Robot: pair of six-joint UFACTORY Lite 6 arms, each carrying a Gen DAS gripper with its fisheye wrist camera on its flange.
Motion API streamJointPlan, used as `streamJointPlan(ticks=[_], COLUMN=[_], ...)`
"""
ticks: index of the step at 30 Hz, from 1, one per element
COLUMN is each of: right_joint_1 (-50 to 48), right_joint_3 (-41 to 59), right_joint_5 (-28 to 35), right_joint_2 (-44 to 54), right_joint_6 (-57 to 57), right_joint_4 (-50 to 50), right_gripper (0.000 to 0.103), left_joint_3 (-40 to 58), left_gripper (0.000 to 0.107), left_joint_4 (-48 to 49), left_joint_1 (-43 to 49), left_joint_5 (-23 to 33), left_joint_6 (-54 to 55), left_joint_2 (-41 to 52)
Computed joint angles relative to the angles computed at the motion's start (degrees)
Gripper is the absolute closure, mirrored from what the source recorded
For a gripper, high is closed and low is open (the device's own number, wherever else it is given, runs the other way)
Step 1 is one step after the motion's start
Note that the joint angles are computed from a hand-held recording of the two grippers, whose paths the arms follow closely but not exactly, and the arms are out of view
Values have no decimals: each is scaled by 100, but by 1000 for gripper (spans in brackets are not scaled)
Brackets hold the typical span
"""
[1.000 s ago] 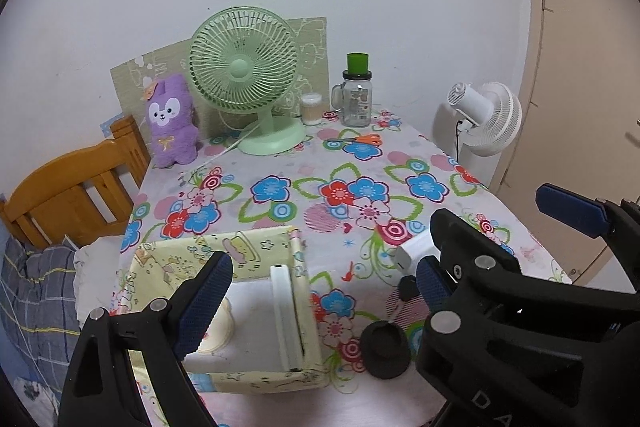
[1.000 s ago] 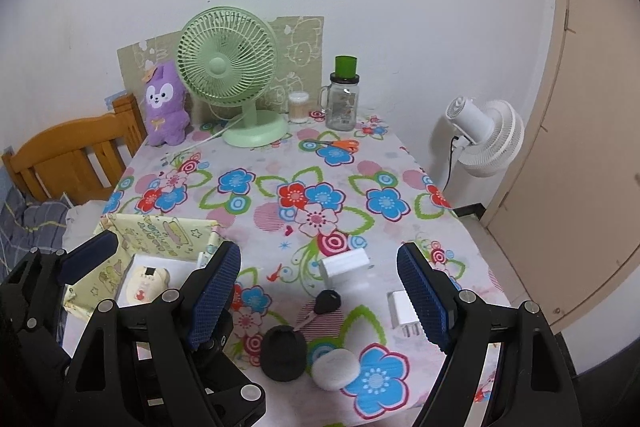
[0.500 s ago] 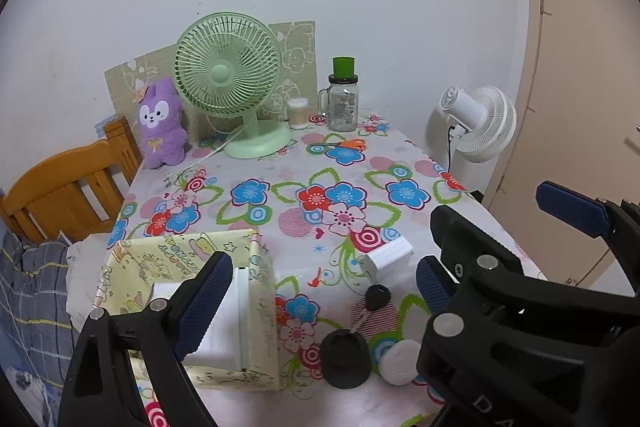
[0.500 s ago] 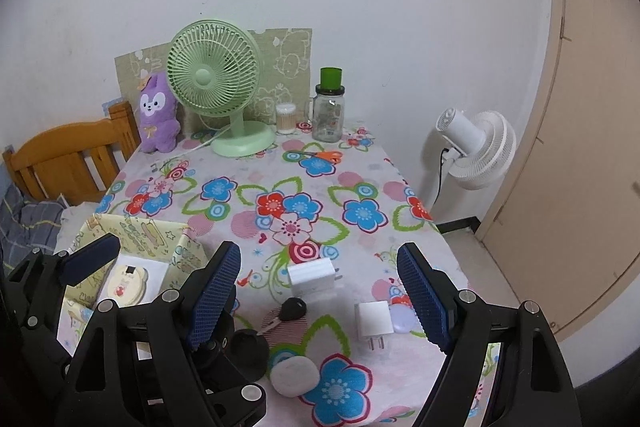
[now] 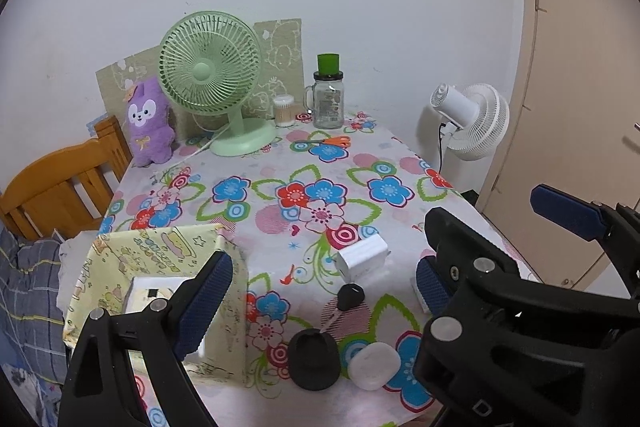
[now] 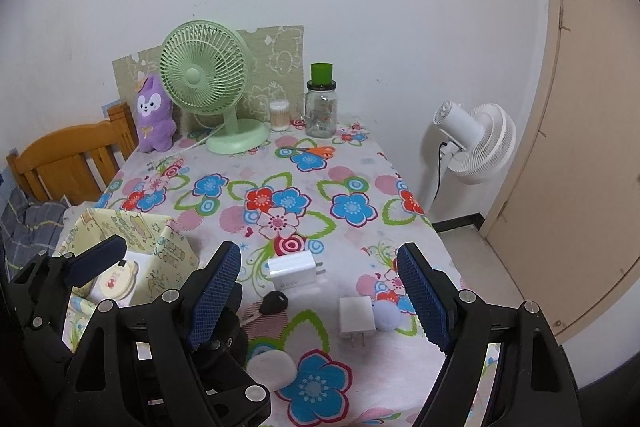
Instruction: Organize rigid objects
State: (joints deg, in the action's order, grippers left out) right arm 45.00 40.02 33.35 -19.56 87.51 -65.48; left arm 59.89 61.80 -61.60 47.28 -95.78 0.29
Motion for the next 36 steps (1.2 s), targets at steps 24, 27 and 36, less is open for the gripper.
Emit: streamJointPlan(ticks=[24,27,36], right_joint_1=[-1297,-1347,-1422], right_joint_3=[-1283,-1436,-1785], right_joint_5=[-1441,-1459,-1249], right_joint_2=[328,477,921], right_joint_6=[2648,3572,5702], right_joint_4=[-3033,-3945,-6089], right_gripper=[20,20,20], left_joint_3=[36,-101,-223], left_gripper=[12,12,12], left_joint_4=[1153,1437,1664], left_joint_1=[-93,-173,-265], left_joint_5=[-665,-590,-594], left_joint_6=[-2016,-2522,-3197], left_joint_2=[1499,1617,1986])
